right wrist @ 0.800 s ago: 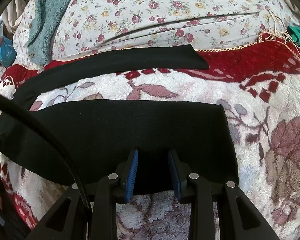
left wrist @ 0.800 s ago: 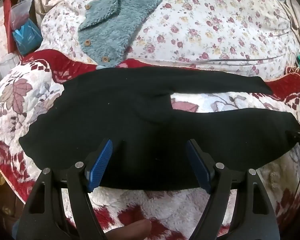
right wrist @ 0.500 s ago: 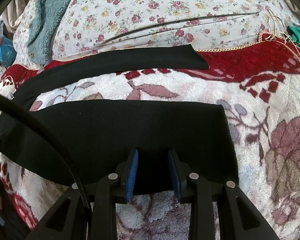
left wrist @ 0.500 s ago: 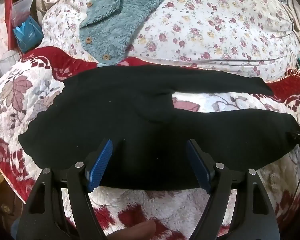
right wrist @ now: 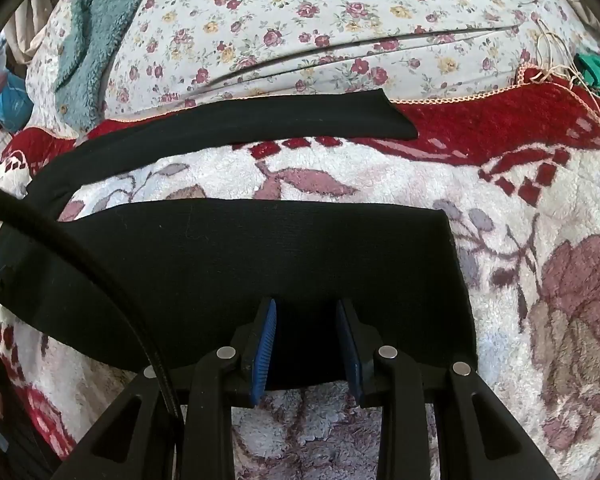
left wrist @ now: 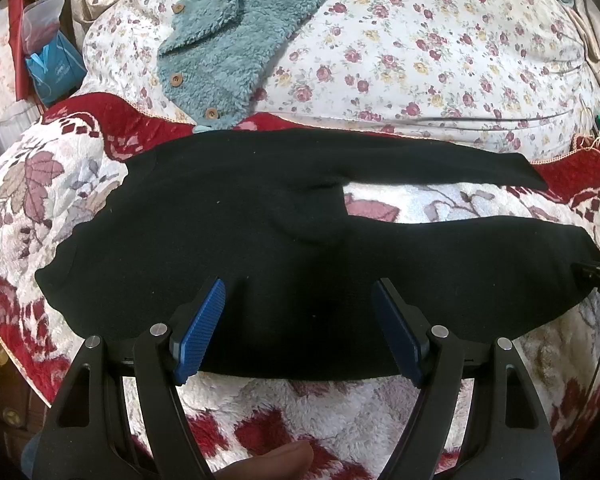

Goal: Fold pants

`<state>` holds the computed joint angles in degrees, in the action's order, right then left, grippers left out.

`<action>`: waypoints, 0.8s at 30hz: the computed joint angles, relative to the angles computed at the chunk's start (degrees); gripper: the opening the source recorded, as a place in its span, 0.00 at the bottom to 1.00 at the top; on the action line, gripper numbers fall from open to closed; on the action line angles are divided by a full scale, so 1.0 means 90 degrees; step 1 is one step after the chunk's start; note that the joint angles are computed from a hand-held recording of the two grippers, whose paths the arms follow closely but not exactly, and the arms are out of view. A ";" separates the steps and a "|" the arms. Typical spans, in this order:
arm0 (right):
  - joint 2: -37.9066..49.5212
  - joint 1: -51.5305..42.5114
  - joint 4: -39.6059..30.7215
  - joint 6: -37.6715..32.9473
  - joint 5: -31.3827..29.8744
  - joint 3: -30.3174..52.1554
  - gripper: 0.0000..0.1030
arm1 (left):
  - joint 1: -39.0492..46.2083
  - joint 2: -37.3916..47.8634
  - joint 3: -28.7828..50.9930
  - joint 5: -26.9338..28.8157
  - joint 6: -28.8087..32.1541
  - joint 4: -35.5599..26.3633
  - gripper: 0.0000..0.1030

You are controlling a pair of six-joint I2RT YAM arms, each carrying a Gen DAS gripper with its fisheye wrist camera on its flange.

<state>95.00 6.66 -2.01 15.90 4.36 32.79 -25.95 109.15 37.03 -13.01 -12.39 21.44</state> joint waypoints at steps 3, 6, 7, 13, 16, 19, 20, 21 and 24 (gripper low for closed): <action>0.0003 -0.0008 0.0009 -0.0002 -0.0003 -0.0002 0.29 | -0.0010 0.0004 0.0000 -0.0012 -0.0007 0.0005 0.75; -0.0012 0.0023 0.0019 0.0025 0.0016 -0.0033 0.29 | -0.0006 0.0003 0.0000 -0.0002 -0.0002 0.0003 0.75; -0.0025 0.0024 0.0031 0.0028 0.0020 -0.0055 0.29 | -0.0012 0.0008 0.0000 -0.0009 -0.0009 0.0008 0.75; -0.0037 0.0018 0.0068 0.0013 0.0022 -0.0083 0.29 | -0.0013 0.0012 -0.0002 -0.0009 -0.0009 0.0014 0.75; 0.0009 0.0008 0.0074 -0.0004 0.0018 -0.0035 0.29 | -0.0010 0.0011 0.0003 -0.0004 -0.0011 0.0005 0.75; 0.0053 0.0000 0.0082 -0.0012 0.0015 0.0001 0.29 | -0.0006 0.0009 0.0003 0.0002 -0.0010 0.0001 0.75; 0.0070 -0.0001 0.0075 -0.0023 0.0025 0.0022 0.29 | -0.0006 0.0009 0.0003 0.0002 -0.0010 0.0001 0.75; 0.0070 -0.0005 0.0089 -0.0031 0.0025 0.0012 0.29 | -0.0005 0.0010 0.0003 0.0001 -0.0002 0.0007 0.75; -0.0003 0.0042 0.0076 -0.0013 0.0075 -0.0053 0.29 | 0.0004 0.0002 0.0007 0.0018 -0.0002 -0.0002 0.75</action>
